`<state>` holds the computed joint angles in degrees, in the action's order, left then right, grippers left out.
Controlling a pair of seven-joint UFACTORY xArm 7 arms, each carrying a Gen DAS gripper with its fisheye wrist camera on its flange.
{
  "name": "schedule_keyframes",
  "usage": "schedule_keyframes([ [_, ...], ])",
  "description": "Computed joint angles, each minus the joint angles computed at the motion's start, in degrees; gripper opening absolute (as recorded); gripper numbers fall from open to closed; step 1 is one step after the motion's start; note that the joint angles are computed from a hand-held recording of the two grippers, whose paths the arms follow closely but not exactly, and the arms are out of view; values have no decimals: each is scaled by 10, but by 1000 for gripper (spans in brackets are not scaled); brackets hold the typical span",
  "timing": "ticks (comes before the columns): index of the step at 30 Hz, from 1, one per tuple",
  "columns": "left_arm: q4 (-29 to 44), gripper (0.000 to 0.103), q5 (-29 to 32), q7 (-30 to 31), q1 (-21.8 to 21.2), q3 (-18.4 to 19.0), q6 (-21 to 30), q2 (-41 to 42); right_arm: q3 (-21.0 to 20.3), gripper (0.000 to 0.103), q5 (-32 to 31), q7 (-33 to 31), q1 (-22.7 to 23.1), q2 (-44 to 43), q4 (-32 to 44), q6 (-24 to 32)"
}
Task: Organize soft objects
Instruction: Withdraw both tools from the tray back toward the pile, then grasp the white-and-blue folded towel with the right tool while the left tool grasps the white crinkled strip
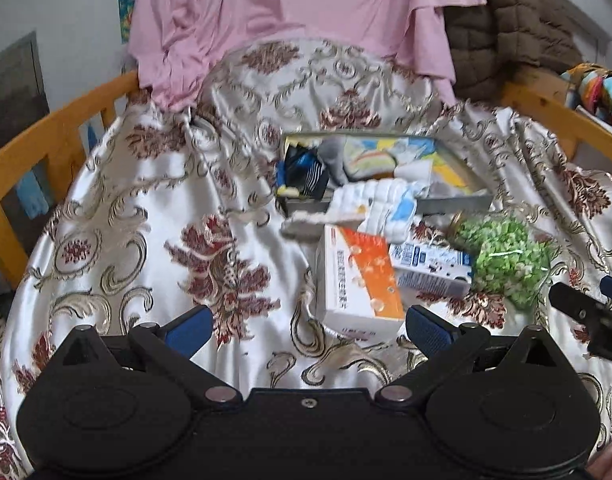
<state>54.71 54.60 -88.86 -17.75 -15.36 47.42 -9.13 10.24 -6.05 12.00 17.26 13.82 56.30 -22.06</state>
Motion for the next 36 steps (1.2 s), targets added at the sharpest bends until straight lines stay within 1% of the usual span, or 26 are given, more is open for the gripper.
schedule_keyframes([
  [3, 8, 102, -23, 33, 1, 9, -15, 8, 19, 103, -34, 11, -19, 7, 9, 12],
  [8, 22, 102, -45, 82, 8, 23, -40, 26, 70, 103, -104, 60, -75, 18, 22, 30],
  [11, 30, 102, -57, 118, 14, 35, -60, 37, 74, 103, -115, 72, -80, 23, 28, 32],
  [15, 46, 102, -64, 167, 23, 49, -76, 57, 102, 103, -142, 94, -109, 46, 54, 48],
  [16, 51, 102, -71, 187, 25, 54, -81, 64, 99, 103, -139, 91, -104, 50, 60, 50],
  [18, 59, 102, -85, 222, 29, 63, -93, 75, 66, 103, -117, 68, -68, 59, 70, 48],
  [19, 61, 102, -83, 230, 31, 67, -100, 78, 57, 103, -112, 55, -57, 65, 77, 49],
  [21, 61, 102, -74, 229, 37, 76, -121, 84, 57, 103, -110, 36, -53, 80, 93, 52],
  [22, 61, 102, -68, 220, 42, 81, -138, 88, 65, 103, -114, 29, -59, 88, 102, 55],
  [25, 60, 102, -65, 181, 55, 96, -187, 99, 103, 103, -132, 8, -87, 123, 142, 72],
  [28, 58, 102, -68, 133, 68, 113, -257, 117, 144, 103, -140, -26, -108, 171, 204, 101],
  [32, 74, 102, -70, 90, 76, 140, -332, 158, 166, 103, -134, -84, -97, 247, 311, 144],
  [34, 83, 102, -100, 100, 77, 152, -354, 178, 179, 103, -128, -113, -90, 286, 365, 165],
  [36, 93, 102, -129, 104, 76, 166, -379, 198, 175, 103, -117, -135, -71, 321, 422, 193],
])
